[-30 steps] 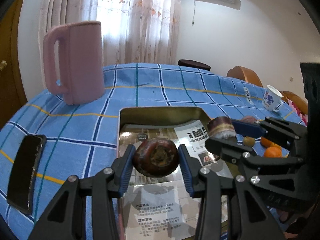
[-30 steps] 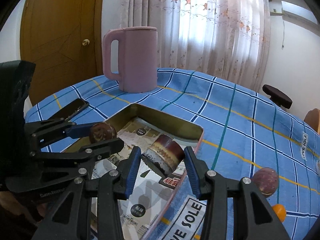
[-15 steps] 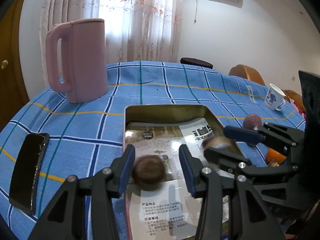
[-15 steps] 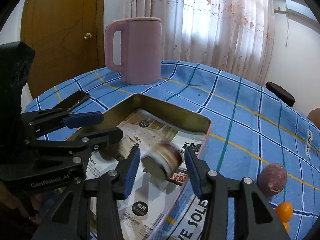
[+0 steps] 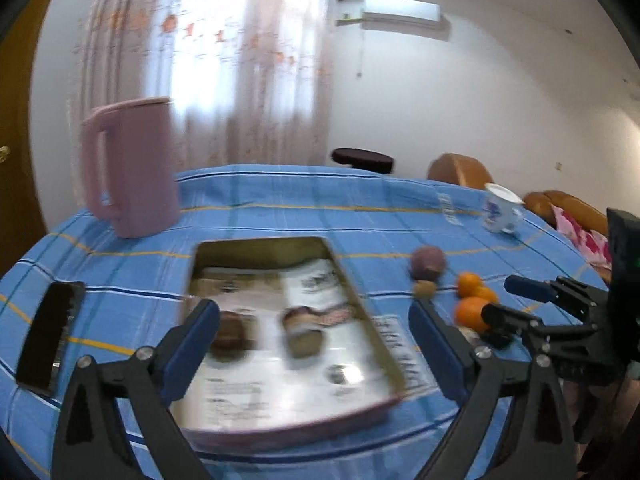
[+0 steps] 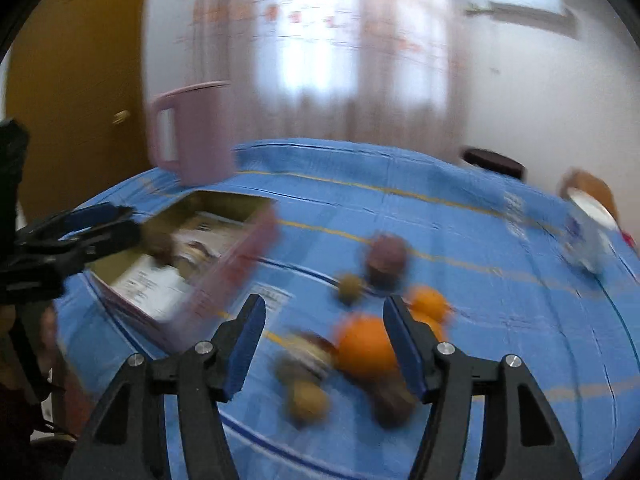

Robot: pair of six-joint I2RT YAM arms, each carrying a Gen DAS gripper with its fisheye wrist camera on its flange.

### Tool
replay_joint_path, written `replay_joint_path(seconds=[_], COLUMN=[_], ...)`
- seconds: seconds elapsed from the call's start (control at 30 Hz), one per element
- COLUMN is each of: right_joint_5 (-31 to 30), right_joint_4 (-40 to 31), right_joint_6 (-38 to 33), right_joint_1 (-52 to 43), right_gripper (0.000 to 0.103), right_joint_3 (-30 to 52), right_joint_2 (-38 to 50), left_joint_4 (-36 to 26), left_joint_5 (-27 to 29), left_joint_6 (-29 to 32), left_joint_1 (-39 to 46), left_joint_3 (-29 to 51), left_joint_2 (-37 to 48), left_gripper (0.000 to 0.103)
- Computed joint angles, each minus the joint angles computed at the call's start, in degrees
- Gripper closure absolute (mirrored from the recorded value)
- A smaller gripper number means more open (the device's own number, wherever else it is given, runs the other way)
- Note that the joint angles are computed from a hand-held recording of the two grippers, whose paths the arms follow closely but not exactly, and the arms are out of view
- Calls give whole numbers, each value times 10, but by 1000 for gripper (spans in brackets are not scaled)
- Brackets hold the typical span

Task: Organize fruits
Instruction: 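Open the left tool over the tin while the right tool releases the cake roll inside, then grasp a second mangosteen with the right tool while the left tool grasps a cake roll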

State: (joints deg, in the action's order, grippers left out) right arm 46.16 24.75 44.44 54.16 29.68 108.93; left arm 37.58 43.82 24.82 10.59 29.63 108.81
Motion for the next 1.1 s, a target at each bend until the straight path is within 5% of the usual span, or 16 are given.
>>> replay_joint_path(seconds=[0.1,0.2,0.3,0.47,0.7,0.8,1.1], right_joint_5=[14,-2,-28,-57,-157,-159,-146], right_joint_4=[-32,8,61,37,67,81,158], right_joint_6=[98,118,99,70,23,17,54], right_joint_1=[3,-10,-28,-42,-90,-88,-84], right_gripper=[40,40,40,41,58,62,62], right_joint_3=[-56,-87,-101,-74,-60,-64,-108], right_joint_2=[-18,-8,6,11,37,40,47], left_joint_4=[17,40,73,65,57,35,33], left_joint_5=[-7,-32,-64,-96,-110,-107,-156], left_joint_6=[6,11,9,1,-4,-2,-16], left_joint_1=[-39,-92,-138,-180,-210,-222,-257], left_joint_3=[-34,-64,-84,-72,-57,-47,-38], left_joint_2=[-13,-19,-9,13,36,36,43], left_gripper=[6,6,6,13,27,38,42])
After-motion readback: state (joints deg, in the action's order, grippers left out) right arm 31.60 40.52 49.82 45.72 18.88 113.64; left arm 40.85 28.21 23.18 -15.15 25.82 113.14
